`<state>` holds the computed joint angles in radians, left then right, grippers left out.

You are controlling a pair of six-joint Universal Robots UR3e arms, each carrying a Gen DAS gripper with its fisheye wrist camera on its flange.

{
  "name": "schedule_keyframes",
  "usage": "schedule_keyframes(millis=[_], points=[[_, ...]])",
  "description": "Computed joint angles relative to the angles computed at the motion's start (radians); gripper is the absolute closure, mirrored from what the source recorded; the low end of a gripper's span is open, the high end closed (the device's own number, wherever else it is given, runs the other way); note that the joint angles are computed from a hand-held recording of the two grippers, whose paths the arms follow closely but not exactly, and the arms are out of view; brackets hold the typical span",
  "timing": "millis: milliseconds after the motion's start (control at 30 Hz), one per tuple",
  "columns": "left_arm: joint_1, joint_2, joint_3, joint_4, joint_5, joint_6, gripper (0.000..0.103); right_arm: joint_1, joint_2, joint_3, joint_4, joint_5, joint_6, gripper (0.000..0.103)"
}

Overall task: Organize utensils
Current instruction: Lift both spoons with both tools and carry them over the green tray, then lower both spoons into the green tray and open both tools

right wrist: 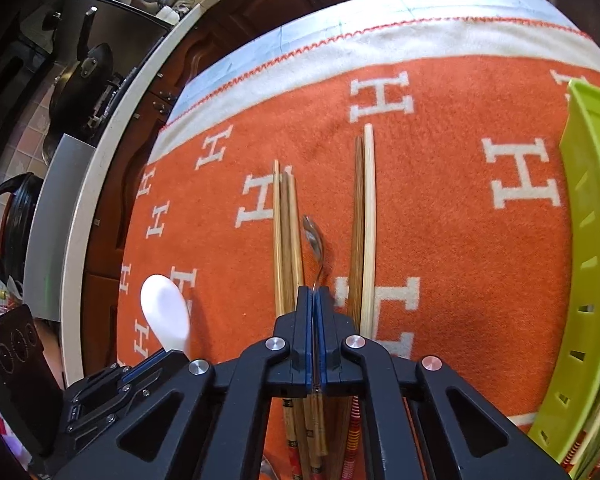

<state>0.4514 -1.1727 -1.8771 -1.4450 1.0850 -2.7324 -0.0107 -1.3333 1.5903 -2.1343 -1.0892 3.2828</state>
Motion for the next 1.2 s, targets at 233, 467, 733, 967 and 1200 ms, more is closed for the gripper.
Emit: schedule_keyframes(millis=[233,467,733,967,1200], points=[[-0.013,0.033,0.072,-0.084,-0.026,0.019,0.101,-0.063,-0.16,0.081,0.037,0.041,-0.033,0.101],[-0.114,0.028,0.212,-0.156,-0.06,-0.014,0.101,-0.273,-0.461,0.167,0.222,0.14,-0.148,0.101],[-0.508,-0.147,0.417,-0.038,0.005,-0.229,0.101,-0.745,-0.813,0.102,0.769,0.17,-0.577,0.101],[-0.851,-0.405,0.607,0.061,0.131,-0.411,0.101,-1.105,-0.949,0.121,1.088,0.116,-0.929,0.101],[-0.986,-0.55,0.631,0.093,0.21,-0.486,0.101,-1.276,-1.015,0.184,1.202,0.057,-1.135,0.101]])
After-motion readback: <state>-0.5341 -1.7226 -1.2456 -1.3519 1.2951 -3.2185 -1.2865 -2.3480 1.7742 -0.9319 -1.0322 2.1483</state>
